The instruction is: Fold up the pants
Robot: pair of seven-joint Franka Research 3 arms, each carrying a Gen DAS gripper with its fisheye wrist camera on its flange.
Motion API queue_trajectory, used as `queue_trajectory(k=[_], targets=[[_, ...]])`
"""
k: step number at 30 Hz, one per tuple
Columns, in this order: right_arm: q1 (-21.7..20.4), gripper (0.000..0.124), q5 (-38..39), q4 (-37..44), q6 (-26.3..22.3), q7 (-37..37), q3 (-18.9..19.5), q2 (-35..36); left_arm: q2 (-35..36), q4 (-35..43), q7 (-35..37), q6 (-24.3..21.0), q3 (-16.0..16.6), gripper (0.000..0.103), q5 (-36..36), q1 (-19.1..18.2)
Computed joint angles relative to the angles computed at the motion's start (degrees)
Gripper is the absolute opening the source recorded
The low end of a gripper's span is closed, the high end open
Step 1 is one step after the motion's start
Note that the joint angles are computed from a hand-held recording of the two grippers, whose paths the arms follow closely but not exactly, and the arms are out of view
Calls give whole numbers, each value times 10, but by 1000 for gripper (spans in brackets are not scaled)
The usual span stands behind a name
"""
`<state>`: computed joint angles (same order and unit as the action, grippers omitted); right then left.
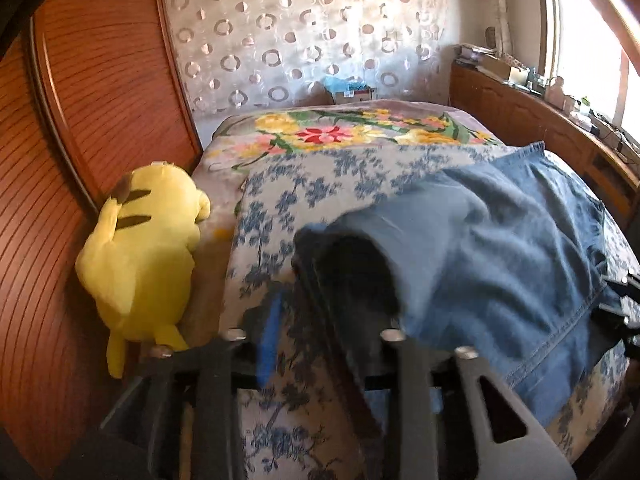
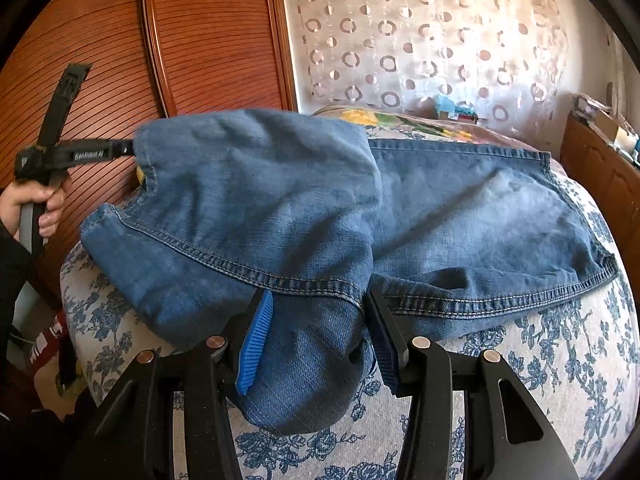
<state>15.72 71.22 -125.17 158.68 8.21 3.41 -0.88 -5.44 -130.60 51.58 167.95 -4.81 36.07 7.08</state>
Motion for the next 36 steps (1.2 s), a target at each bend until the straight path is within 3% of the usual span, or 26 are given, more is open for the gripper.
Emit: queue_trajectory(k=[3, 7, 11, 18, 23, 27, 29, 32, 36], targets=[[0, 50, 0, 0, 0, 1, 0, 0, -7, -21, 13, 13, 6, 46, -26, -2], [0, 50, 6, -2, -1, -4, 0, -2, -35, -59, -33, 48, -8, 46, 3, 13], [1, 50, 7, -2, 3, -5, 1, -1, -55, -90, 5, 80, -1, 46, -53, -15], [0, 50, 9, -1, 2, -7, 0, -1, -59, -113, 70, 97, 0, 46, -133, -63], [0, 50, 8, 0, 3, -6, 1, 1, -59, -125, 87, 102, -4, 45, -165, -72], [0, 50, 9, 0, 4, -6, 1, 2, -65, -139, 111, 110, 6, 25, -192, -89], [0, 50, 4, -1, 5, -2, 1, 1, -73, -145, 99, 112, -14, 18, -180, -71], [-2, 50, -3, 0, -2, 4, -1, -1, -87, -161, 114, 124, -1, 8, -194, -86], [-8, 50, -14, -2, -15, 16, -8, -12, -126, -187, 83, 147, -38, 7, -178, -45]])
